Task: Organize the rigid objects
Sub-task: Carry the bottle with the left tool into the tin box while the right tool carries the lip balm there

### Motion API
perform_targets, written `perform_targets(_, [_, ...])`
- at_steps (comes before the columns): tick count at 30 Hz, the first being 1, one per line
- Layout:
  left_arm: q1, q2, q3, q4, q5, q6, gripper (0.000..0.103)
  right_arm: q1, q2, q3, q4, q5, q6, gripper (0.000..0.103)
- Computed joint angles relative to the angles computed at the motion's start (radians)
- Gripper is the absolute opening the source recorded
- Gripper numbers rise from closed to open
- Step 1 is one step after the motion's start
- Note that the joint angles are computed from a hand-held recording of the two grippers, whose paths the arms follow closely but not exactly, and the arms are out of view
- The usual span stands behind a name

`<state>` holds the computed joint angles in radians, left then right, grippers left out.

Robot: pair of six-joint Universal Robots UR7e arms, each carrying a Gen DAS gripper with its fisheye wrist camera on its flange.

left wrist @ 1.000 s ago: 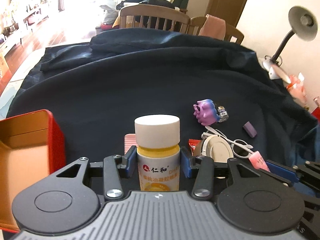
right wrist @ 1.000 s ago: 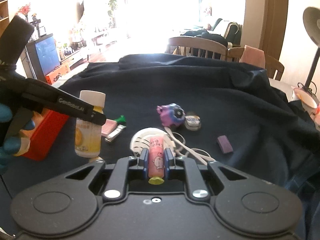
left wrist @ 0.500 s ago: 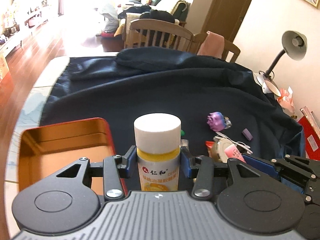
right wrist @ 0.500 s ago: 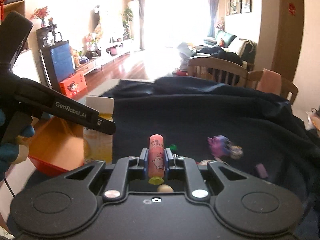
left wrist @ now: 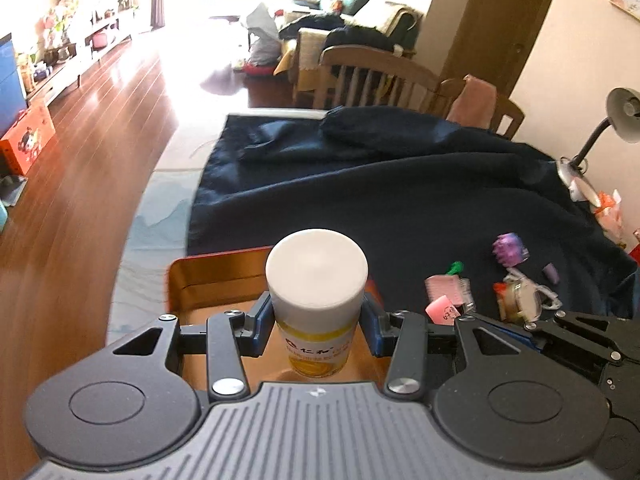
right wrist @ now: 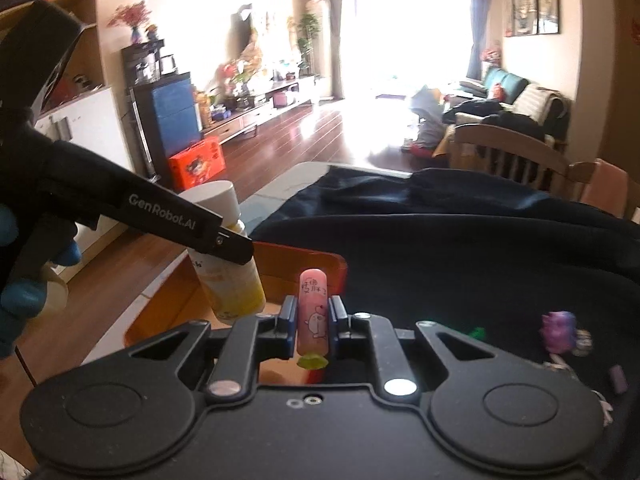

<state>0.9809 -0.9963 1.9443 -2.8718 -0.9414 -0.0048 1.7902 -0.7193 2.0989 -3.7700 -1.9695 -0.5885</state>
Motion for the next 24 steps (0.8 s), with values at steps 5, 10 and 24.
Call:
perform_targets(5, [0.050,0.000,-0.026,0.083,0.014,0.001,0.044,0.006,0.066,-0.067,0.072,-0.030,0.013,0.015])
perform_targets(10, [0.081,0.018,-0.053,0.126,0.027,0.018,0.044,0.003,0.111,-0.116,0.111,-0.055,-0.006,0.015])
perform_targets(24, [0.114,0.097,-0.158,0.178,0.035,0.079,0.044,0.004,0.180,-0.202,0.215,-0.091,0.012,0.015])
